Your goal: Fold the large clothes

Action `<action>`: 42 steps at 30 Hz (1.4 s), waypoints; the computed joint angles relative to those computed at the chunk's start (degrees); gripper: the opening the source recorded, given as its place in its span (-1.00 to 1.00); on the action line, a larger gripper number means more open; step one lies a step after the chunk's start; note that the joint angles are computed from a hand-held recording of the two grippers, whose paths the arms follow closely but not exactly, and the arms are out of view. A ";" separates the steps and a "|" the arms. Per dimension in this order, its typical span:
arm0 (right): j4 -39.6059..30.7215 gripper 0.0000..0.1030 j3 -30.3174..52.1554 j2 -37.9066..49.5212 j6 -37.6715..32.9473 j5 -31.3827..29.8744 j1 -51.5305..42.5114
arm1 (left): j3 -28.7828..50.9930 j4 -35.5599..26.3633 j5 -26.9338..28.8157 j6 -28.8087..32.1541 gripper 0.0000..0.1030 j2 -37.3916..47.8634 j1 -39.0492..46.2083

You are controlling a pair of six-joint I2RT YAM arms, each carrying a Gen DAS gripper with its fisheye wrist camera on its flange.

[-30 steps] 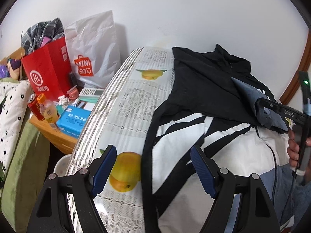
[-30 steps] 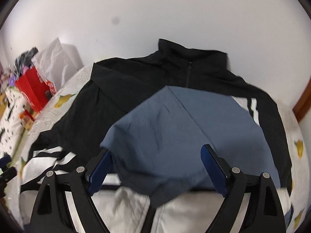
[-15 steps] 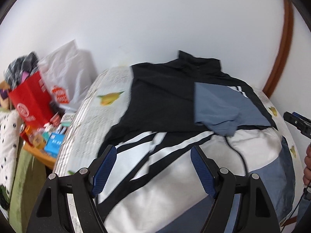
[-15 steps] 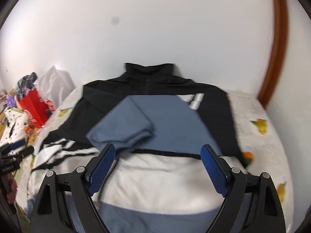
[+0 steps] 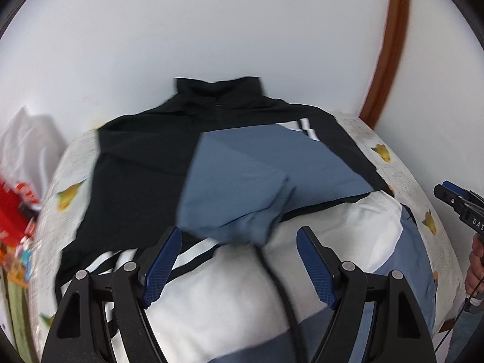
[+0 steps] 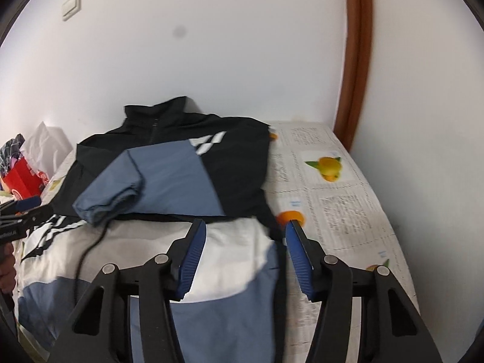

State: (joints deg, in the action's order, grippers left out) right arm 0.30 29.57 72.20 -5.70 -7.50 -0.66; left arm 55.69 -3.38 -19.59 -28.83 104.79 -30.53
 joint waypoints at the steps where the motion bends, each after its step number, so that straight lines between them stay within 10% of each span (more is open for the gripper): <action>1: 0.53 0.06 -0.07 0.59 -0.75 -0.71 -1.04 | 2.06 -0.26 0.14 0.34 0.49 2.06 -0.32; 13: 12.52 0.06 0.16 13.93 -4.46 -3.24 -8.88 | 21.48 -5.01 2.12 5.78 0.28 23.63 0.50; 19: 12.67 0.06 0.75 15.79 -2.46 -4.92 -11.88 | 23.48 -6.25 -1.95 6.98 -0.34 26.25 0.24; 23: 11.06 0.06 0.06 13.98 -1.23 -4.53 -10.78 | 18.49 -2.88 -0.32 7.44 -0.74 21.81 1.17; 33: 7.76 0.06 3.30 9.71 5.59 3.00 6.61 | -2.10 8.25 -1.47 5.30 -0.77 0.46 10.38; 42: 9.79 0.06 13.80 23.75 6.93 7.61 14.34 | -7.64 12.40 7.74 1.46 -0.78 1.69 25.14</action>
